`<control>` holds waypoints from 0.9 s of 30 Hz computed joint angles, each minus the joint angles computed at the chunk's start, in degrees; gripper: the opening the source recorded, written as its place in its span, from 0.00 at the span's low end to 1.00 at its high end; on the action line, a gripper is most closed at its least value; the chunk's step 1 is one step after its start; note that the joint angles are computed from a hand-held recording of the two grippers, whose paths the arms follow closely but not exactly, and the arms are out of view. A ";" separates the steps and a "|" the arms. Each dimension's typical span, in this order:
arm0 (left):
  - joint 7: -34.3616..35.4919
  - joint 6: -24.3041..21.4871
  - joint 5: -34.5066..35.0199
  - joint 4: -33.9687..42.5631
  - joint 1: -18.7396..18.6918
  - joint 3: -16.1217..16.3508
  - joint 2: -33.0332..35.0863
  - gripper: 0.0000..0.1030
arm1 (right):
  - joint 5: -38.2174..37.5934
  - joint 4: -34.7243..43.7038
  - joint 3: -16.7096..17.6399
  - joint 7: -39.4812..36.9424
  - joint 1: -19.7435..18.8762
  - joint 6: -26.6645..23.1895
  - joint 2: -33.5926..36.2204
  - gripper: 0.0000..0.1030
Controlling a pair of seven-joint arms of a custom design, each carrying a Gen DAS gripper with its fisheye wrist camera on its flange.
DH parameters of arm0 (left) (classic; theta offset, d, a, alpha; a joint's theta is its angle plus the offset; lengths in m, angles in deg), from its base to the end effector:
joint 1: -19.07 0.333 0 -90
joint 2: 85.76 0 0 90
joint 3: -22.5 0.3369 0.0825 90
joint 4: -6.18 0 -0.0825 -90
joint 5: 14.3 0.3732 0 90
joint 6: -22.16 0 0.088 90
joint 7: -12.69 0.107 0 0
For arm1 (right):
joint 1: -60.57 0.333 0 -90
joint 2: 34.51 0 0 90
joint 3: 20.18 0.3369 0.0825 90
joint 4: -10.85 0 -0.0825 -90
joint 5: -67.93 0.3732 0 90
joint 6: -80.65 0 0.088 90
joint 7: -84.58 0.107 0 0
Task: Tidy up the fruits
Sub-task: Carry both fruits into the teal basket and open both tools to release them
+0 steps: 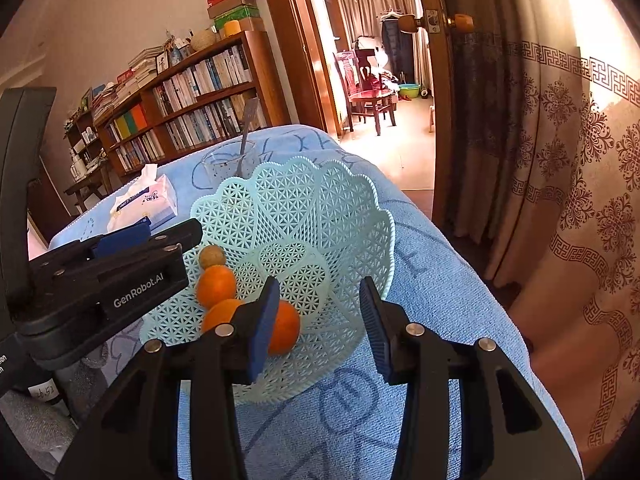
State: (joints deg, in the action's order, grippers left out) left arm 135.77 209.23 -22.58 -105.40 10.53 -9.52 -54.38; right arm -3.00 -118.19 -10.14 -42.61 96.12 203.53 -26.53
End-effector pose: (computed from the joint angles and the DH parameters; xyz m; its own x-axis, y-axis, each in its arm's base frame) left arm 0.5529 -0.3844 0.3556 -0.7894 -0.6108 -0.0605 -0.3602 0.5409 -0.7601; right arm 0.3951 0.3452 0.3326 -0.6516 -0.7265 -0.2182 -0.3454 0.5402 -0.7674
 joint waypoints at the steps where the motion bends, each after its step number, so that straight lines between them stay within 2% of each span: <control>1: -0.06 0.45 -0.04 -0.22 0.09 0.09 -0.11 0.63 | -0.06 0.15 0.03 -0.08 0.07 -0.14 0.11 0.47; 7: -1.38 3.00 0.66 -1.83 0.78 0.85 -0.94 0.74 | -0.20 1.10 0.01 -1.00 0.51 -1.01 0.69 0.51; 11: -2.79 4.36 1.64 -3.05 0.58 2.10 -1.77 0.75 | -0.13 1.66 0.04 -1.62 0.83 -1.72 0.89 0.58; 15: -4.36 5.56 2.76 -4.23 1.14 2.67 -2.52 0.79 | -0.08 2.47 0.11 -2.94 1.19 -2.29 1.22 0.58; 25: -8.08 7.05 5.44 -6.55 3.13 3.83 -4.30 0.80 | 0.15 5.38 -0.03 -5.80 2.26 -2.35 2.80 0.59; 27: -8.87 7.19 6.24 -7.08 4.40 3.24 -4.56 0.85 | -0.08 6.00 -0.15 -6.16 2.44 -1.91 3.16 0.60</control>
State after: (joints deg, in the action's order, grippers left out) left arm 126.90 216.42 -16.34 -112.48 14.93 -6.28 -58.94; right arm -3.08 -112.19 -10.29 -48.76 98.56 201.62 -23.36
